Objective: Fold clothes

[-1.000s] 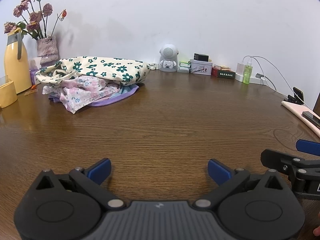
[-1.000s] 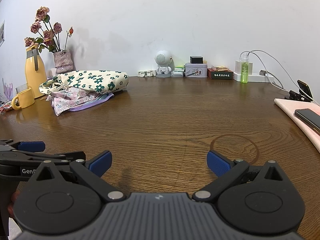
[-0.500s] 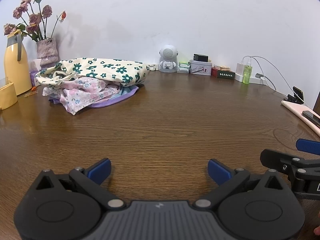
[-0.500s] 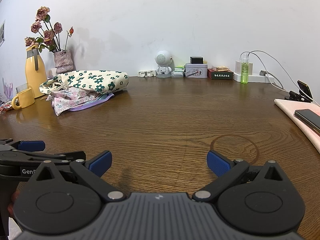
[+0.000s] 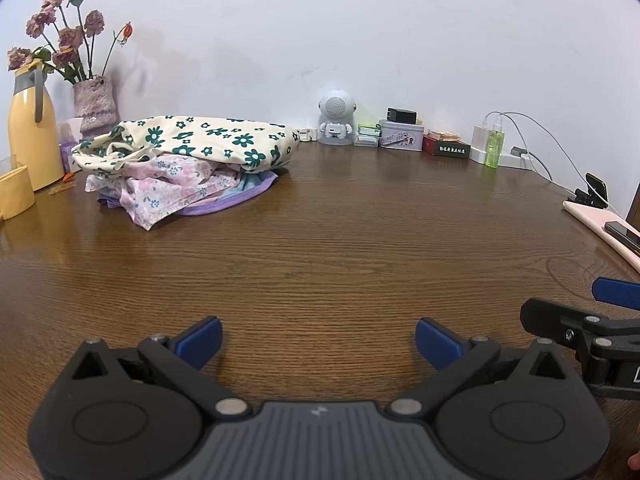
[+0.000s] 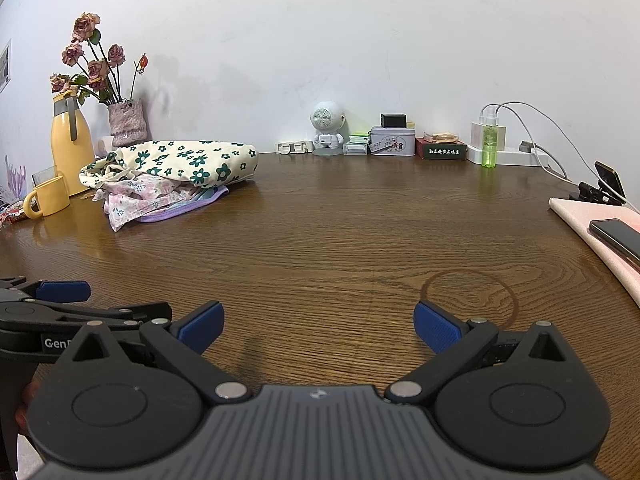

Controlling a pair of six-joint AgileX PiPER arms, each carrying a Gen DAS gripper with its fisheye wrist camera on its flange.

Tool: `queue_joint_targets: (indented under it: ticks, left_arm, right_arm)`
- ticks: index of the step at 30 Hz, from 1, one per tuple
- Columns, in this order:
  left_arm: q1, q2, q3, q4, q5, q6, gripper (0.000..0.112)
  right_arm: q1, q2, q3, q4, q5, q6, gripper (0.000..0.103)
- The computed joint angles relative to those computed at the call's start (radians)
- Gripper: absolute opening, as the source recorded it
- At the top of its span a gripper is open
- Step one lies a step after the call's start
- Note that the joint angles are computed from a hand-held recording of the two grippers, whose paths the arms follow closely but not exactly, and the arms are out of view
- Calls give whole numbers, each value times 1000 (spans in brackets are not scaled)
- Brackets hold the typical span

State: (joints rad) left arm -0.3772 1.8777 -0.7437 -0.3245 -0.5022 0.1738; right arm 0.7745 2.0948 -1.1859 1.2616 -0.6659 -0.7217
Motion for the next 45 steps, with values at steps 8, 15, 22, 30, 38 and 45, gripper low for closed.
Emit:
queue_joint_targets:
  ticks: [8, 15, 22, 30, 38, 45]
  left_arm:
    - [-2, 0, -2, -8, 1, 8, 103]
    - [-5, 1, -3, -18, 3, 16, 103]
    - [-6, 2, -6, -23, 6, 22, 103]
    - [-7, 3, -6, -25, 7, 22, 103]
    - [-7, 2, -3, -25, 4, 19, 103]
    - [-8, 3, -6, -31, 5, 23, 103]
  right_arm:
    - [2, 3, -1, -1, -4, 2, 103]
    - [1, 3, -2, 1, -1, 0, 103]
    - [1, 4, -6, 5, 1, -4, 103]
    - [1, 5, -7, 5, 2, -5, 103]
    - [2, 6, -4, 2, 2, 1, 103]
    - [2, 5, 1, -6, 0, 8, 103]
